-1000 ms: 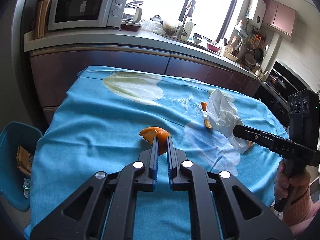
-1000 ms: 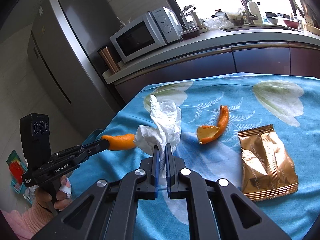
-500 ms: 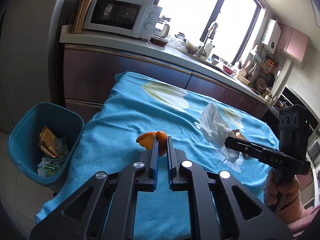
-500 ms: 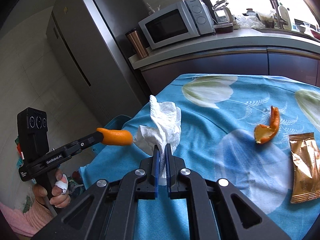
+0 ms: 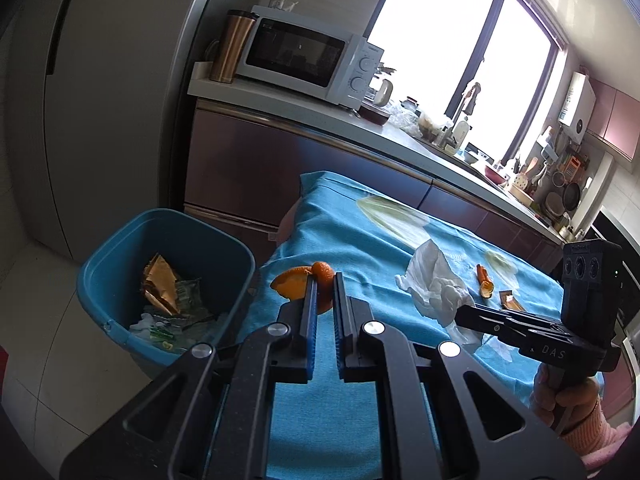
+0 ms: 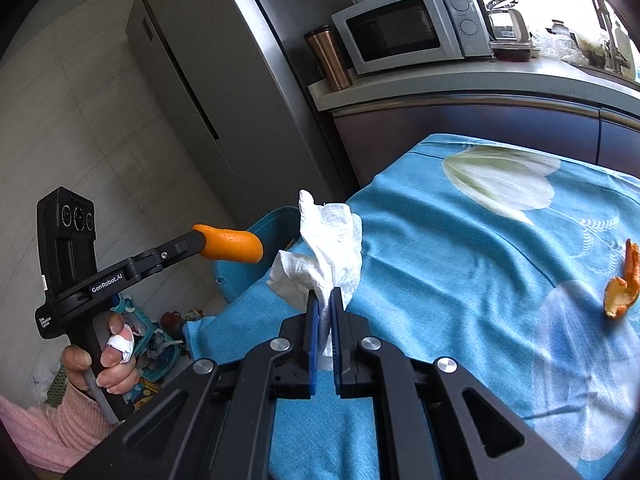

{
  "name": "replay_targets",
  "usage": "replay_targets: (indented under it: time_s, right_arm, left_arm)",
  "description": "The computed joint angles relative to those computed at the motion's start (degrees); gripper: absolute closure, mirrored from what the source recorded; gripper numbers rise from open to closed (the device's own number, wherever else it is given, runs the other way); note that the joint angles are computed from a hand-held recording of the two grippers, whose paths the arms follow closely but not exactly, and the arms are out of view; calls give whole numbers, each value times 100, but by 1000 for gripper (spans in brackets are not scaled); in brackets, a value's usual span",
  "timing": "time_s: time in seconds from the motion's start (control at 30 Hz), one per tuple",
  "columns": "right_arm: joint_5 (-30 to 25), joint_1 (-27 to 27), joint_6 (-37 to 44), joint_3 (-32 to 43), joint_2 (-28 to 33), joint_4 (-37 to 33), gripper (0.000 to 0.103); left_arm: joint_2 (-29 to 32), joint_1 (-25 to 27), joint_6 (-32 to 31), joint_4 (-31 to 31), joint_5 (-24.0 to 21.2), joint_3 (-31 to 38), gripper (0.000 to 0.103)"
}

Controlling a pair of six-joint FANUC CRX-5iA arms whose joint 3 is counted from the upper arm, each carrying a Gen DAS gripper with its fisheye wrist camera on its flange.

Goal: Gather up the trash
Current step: 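Carry the orange peel and tissue to the bin and release both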

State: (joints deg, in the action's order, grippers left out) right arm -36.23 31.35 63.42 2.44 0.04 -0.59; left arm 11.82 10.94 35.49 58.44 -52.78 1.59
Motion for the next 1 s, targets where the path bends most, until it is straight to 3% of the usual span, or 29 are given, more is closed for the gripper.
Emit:
replay_targets:
  time_s: [0.57, 1.0]
  right_arm:
    - [-872, 42, 1339, 1794, 1224, -966, 98]
    - [-1497, 98, 1476, 3059, 2191, -1032, 98]
  left_arm:
    - [346, 364, 576, -480, 281, 388, 95]
    - [699, 476, 1096, -994, 256, 739, 95]
